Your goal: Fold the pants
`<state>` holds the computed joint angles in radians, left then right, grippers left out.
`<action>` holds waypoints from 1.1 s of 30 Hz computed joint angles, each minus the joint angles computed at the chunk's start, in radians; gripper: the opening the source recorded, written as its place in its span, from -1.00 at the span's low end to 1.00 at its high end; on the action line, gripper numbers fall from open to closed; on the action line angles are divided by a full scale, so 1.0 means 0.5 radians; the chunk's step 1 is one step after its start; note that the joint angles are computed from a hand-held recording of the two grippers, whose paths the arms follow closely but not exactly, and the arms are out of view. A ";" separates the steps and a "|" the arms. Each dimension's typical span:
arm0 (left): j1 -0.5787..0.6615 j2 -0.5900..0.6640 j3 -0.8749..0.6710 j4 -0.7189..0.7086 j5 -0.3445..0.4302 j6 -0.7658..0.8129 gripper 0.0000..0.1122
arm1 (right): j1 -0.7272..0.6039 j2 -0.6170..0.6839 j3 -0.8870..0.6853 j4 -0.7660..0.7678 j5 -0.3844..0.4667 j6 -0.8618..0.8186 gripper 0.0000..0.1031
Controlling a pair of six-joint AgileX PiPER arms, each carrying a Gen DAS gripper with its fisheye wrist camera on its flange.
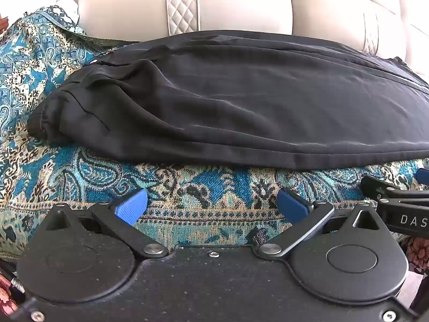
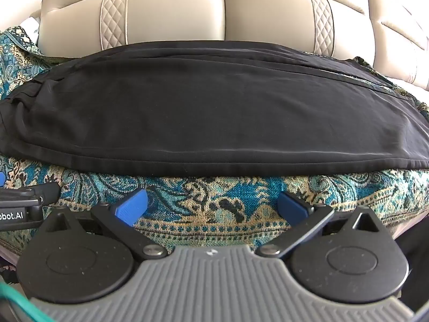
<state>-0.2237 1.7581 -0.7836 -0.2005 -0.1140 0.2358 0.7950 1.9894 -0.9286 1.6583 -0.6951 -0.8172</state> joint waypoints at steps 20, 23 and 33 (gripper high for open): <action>-0.006 -0.027 0.037 0.110 -0.034 -0.083 0.84 | 0.006 0.015 -0.021 0.018 -0.010 -0.007 1.00; -0.009 -0.031 0.037 0.087 -0.033 -0.061 0.84 | 0.007 0.015 -0.020 0.017 -0.010 -0.006 1.00; -0.009 -0.032 0.036 0.087 -0.031 -0.061 0.84 | 0.002 0.008 -0.017 0.023 -0.005 -0.016 1.00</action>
<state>-0.2283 1.7423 -0.7654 -0.1568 -0.1294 0.2054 0.7960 1.9935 -0.9372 1.6696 -0.6976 -0.8251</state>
